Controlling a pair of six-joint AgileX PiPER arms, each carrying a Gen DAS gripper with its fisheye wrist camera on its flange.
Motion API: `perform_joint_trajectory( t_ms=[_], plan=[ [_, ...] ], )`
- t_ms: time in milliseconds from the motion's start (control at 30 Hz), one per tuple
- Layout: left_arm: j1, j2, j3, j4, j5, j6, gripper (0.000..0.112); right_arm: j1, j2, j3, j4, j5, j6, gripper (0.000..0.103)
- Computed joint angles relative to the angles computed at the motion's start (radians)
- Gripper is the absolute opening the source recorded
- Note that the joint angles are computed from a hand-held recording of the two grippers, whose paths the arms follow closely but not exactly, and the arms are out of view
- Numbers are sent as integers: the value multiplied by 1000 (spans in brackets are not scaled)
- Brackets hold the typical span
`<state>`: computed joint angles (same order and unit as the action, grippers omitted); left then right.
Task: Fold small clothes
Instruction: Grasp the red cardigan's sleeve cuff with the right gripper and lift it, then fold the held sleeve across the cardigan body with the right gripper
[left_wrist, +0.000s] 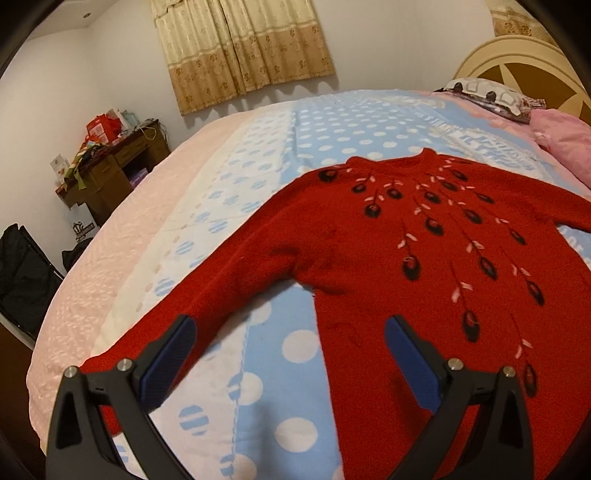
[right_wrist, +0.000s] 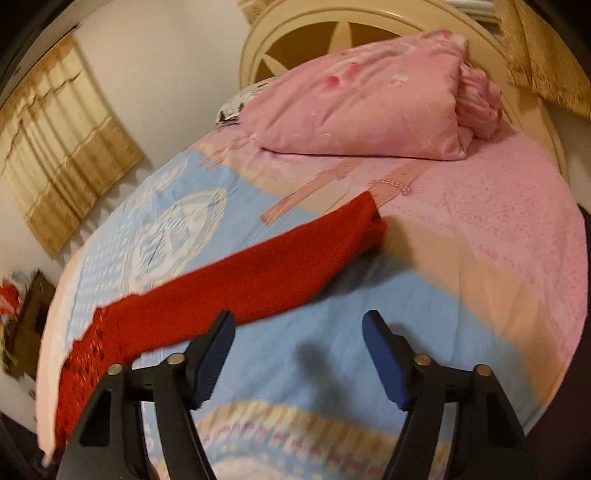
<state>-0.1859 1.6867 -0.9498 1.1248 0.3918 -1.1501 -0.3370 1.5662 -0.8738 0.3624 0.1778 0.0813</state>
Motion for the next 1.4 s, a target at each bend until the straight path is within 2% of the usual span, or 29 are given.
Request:
perform_joint_trajectory(
  t_ms=[167,267,333,367,433,500,567,667,800,900,1000,1133,1333,1400],
  plan=[
    [30,21,-27,-68,-11,68,103,-59,93,-99,177,50,-141,67],
    [33,24,-23,-79,-19,73,103,-79,146,-159,139,65,-84,59],
    [35,28,-23,-90,-24,82,103,-85,180,-197,116,64,-63,39],
    [35,28,-21,-98,-26,89,103,-85,203,-226,66,74,-14,34],
    [35,27,-16,-104,-33,93,103,-87,227,-253,49,73,-2,14],
    [39,27,-17,-109,-37,102,103,-71,245,-289,-49,80,74,8],
    [42,24,-15,-110,-44,101,103,-55,246,-311,-87,81,94,7],
    [69,6,-13,-224,-90,214,103,5,239,-362,-226,93,201,6],
    [95,-22,-1,-305,-139,284,103,126,237,-459,-402,131,327,5],
    [106,-27,-3,-377,-154,356,103,209,252,-533,-452,167,357,5],
    [116,-28,-2,-444,-167,426,103,305,287,-626,-494,209,380,5],
    [142,-27,-7,-626,-180,604,103,452,348,-745,-622,264,442,5],
    [161,-32,-16,-739,-181,712,103,693,465,-878,-806,318,483,5],
    [165,-34,-22,-770,-177,741,103,745,513,-918,-820,324,470,5]
  ],
)
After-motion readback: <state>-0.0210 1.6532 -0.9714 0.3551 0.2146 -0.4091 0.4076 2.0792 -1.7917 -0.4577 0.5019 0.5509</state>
